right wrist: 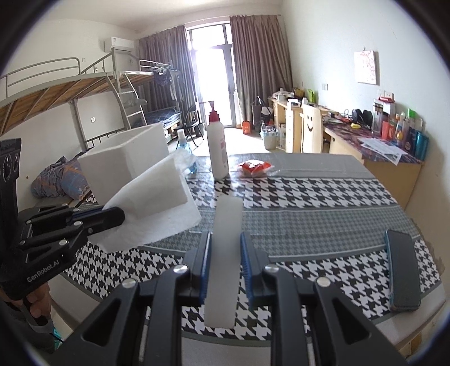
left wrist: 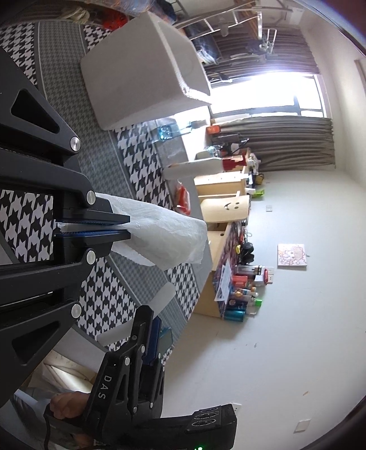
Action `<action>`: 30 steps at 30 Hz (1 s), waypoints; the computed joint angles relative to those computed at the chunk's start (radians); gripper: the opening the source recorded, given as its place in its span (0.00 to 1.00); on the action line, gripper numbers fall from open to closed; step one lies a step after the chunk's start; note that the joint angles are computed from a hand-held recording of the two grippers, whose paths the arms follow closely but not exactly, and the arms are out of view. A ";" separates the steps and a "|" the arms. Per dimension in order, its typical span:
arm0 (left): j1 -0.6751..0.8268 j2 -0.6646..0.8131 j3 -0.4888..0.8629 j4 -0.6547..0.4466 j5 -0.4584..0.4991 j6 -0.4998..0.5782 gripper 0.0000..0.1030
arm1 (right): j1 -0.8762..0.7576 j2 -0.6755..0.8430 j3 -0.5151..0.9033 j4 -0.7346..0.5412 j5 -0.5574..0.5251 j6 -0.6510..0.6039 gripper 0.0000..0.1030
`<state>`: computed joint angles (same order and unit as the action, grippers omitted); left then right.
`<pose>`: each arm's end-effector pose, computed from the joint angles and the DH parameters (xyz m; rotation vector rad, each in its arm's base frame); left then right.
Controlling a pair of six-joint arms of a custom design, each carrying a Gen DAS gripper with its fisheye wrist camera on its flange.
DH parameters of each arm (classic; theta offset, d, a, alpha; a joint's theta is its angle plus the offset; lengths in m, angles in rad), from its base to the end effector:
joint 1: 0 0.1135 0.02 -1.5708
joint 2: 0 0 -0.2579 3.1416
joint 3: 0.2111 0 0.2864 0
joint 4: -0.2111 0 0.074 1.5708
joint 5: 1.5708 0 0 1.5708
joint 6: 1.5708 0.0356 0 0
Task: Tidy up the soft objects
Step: 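Carry the held tissue and paper strip up toward the white foam box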
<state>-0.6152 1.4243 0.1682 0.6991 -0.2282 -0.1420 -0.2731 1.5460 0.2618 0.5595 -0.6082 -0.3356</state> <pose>0.1830 -0.1194 0.0635 0.3648 2.0871 -0.2088 0.2247 -0.0418 0.0512 -0.3701 2.1353 0.3529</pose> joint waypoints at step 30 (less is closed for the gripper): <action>0.138 -0.229 0.035 -0.139 0.024 0.114 0.04 | 0.145 -0.152 0.048 -0.051 0.058 0.091 0.24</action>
